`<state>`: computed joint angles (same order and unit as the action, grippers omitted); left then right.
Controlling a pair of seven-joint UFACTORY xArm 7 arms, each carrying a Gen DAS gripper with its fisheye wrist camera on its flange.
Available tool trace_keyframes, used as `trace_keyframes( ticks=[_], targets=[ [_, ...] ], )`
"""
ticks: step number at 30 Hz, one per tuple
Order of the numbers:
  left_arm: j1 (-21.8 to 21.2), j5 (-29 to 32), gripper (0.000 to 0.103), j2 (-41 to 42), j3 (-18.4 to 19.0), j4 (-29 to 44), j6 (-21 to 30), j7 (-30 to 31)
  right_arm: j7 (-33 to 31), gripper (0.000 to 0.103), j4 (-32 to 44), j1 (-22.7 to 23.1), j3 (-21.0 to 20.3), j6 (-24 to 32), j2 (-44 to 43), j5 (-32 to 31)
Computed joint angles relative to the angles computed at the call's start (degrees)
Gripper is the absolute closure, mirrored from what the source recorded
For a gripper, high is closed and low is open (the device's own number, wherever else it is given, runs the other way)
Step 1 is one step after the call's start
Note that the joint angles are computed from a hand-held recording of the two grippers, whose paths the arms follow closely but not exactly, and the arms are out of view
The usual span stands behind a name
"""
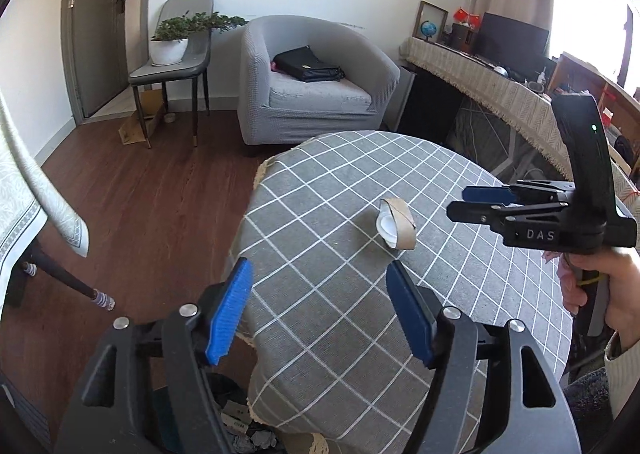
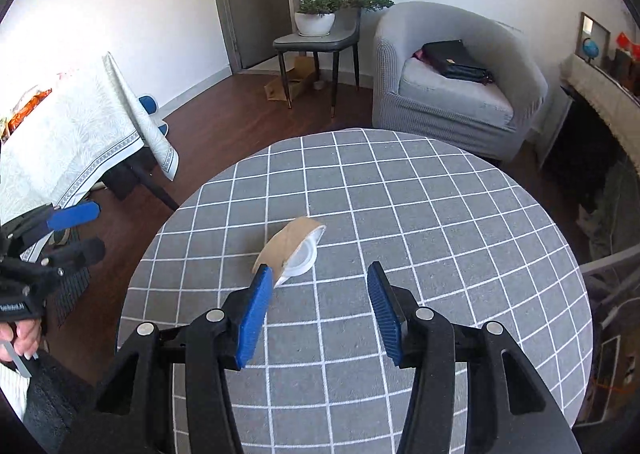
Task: Collect trash
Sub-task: 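Withdraw both grippers from the bin toward the tan tape roll on the table, then close the right gripper on the tan tape roll's rim and lift it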
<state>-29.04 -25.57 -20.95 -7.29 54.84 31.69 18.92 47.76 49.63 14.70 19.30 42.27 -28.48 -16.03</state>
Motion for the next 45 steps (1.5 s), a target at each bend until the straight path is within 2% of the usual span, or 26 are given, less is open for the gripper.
trace_keyframes(
  ticks=[7, 10, 15, 21, 24, 35, 37, 41, 44, 45],
  targets=[
    [-1.6, 0.6, 0.031, 8.0, -2.7, 4.8, -0.3, 2.4, -2.9, 0.068, -5.5, 2.4, -6.2, -10.8, 0.7, 9.4],
    [-1.8, 1.3, 0.031, 10.3, -4.0, 6.2, -0.4, 2.3, -4.1, 0.069, -7.1, 3.2, -7.4, -13.6, 0.3, 13.2],
    [-2.0, 2.1, 0.033, 12.9, -5.5, 7.7, -0.3, 2.1, -5.3, 0.070, -6.9, 3.1, -7.6, -14.6, 1.2, 16.2],
    [-1.6, 4.8, 0.043, 16.2, -6.5, 10.4, 0.2, -1.3, -6.7, 0.072, -7.6, 4.5, -9.0, -17.1, 2.4, 20.4],
    [-1.2, 5.1, 0.050, 17.5, -6.5, 11.2, 0.4, -2.5, -7.0, 0.073, -6.7, 4.1, -8.7, -16.2, 3.3, 20.6],
    [-1.7, 4.0, 0.052, 18.0, -7.5, 12.0, 0.6, -3.5, -8.5, 0.076, -6.8, 5.3, -9.6, -18.0, 4.1, 24.5],
    [-1.8, 5.8, 0.052, 18.3, -7.7, 11.8, -0.4, -5.2, -8.8, 0.076, -6.9, 5.5, -9.7, -18.3, 4.3, 24.9],
    [-1.7, 5.2, 0.054, 19.1, -7.6, 12.6, -0.7, -6.5, -9.4, 0.079, -7.1, 6.1, -10.2, -19.2, 4.7, 26.2],
    [-1.6, 8.0, 0.066, 19.2, -7.8, 12.6, -1.4, -8.5, -10.0, 0.083, -7.0, 6.5, -10.4, -19.7, 5.1, 27.1],
    [-1.5, 8.6, 0.073, 19.2, -7.7, 12.6, -1.4, -9.0, -10.2, 0.084, -7.0, 6.6, -10.5, -19.8, 5.1, 27.3]
  ],
)
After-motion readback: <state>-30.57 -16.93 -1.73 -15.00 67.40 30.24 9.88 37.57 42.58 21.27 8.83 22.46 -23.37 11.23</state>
